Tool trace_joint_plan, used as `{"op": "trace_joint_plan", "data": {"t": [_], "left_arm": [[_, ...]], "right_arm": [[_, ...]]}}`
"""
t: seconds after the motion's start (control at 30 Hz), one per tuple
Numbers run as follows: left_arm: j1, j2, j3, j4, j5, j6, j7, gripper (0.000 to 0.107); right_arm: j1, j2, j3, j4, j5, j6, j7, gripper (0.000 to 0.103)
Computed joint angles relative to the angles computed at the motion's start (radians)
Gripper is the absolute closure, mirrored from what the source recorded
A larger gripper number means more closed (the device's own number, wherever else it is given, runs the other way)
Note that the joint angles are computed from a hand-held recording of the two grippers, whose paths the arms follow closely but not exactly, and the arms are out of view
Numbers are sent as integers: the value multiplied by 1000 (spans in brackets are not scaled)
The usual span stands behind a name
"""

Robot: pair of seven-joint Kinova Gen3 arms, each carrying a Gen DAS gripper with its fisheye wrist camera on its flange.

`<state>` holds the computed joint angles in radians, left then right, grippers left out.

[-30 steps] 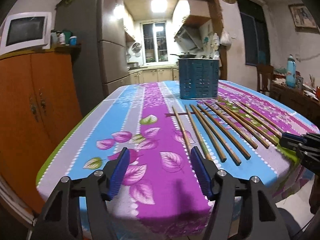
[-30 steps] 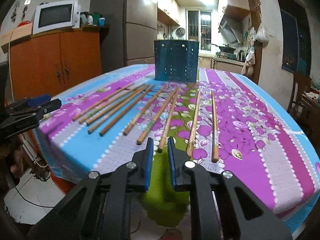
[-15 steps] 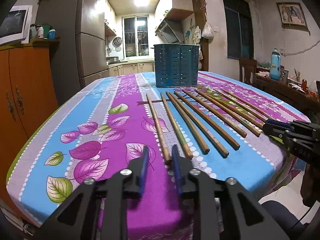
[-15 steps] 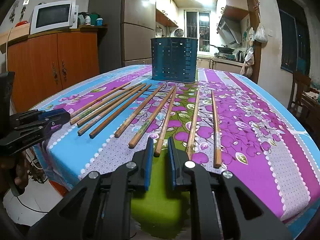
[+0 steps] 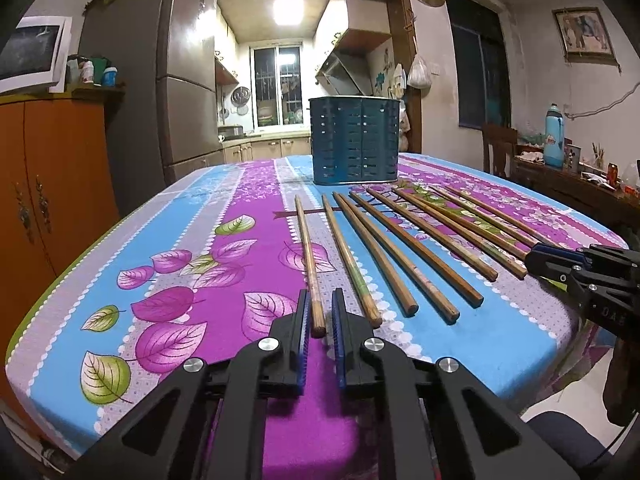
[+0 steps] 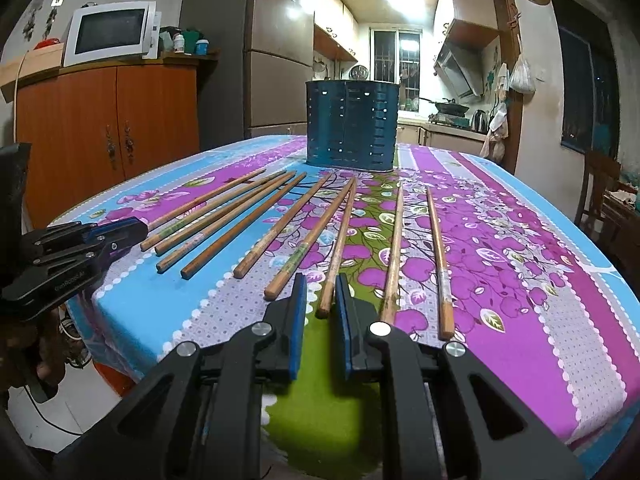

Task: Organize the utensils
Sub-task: 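Close the left tool on a wooden chopstick while the right tool grasps another chopstick, then drop the left tool's chopstick into the blue holder while the right tool carries its chopstick over it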

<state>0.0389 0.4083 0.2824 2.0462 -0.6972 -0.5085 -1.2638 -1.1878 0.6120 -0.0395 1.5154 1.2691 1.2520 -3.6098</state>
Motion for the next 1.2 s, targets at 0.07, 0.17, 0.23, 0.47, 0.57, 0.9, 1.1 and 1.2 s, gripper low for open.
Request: {"op": "trace_joint_plan", "data": {"t": [0.07,0.17,0.23,0.47,0.57,0.9,1.1,1.2], "left_arm": [[10,5,-14,13,27,-33,-22,95],[44,10,-46,34,99,-73,-75,95],[57,7,-53,39,131,-74,-91,95],[57,-8,-44,44,154,-70,-100,100],[51,-31,-44,59,149,-100,-99,100],[18,-152,-59,47,12,-187,62,100],[46,-174,-72,-64,-63,-137,157,100],[72,-160,-60,-166,-108,-52,201,100]], "right_arm": [[-3,2,2,3,5,3,-15,90],[-8,8,4,7,15,10,-29,90],[-9,2,3,20,26,3,-53,94],[-29,0,0,32,63,46,-114,97],[-43,-17,-5,29,79,89,-98,98],[-58,-84,-26,-8,178,200,66,98],[5,-152,-45,-42,214,142,223,98],[43,-171,-48,-80,202,104,302,98]]}}
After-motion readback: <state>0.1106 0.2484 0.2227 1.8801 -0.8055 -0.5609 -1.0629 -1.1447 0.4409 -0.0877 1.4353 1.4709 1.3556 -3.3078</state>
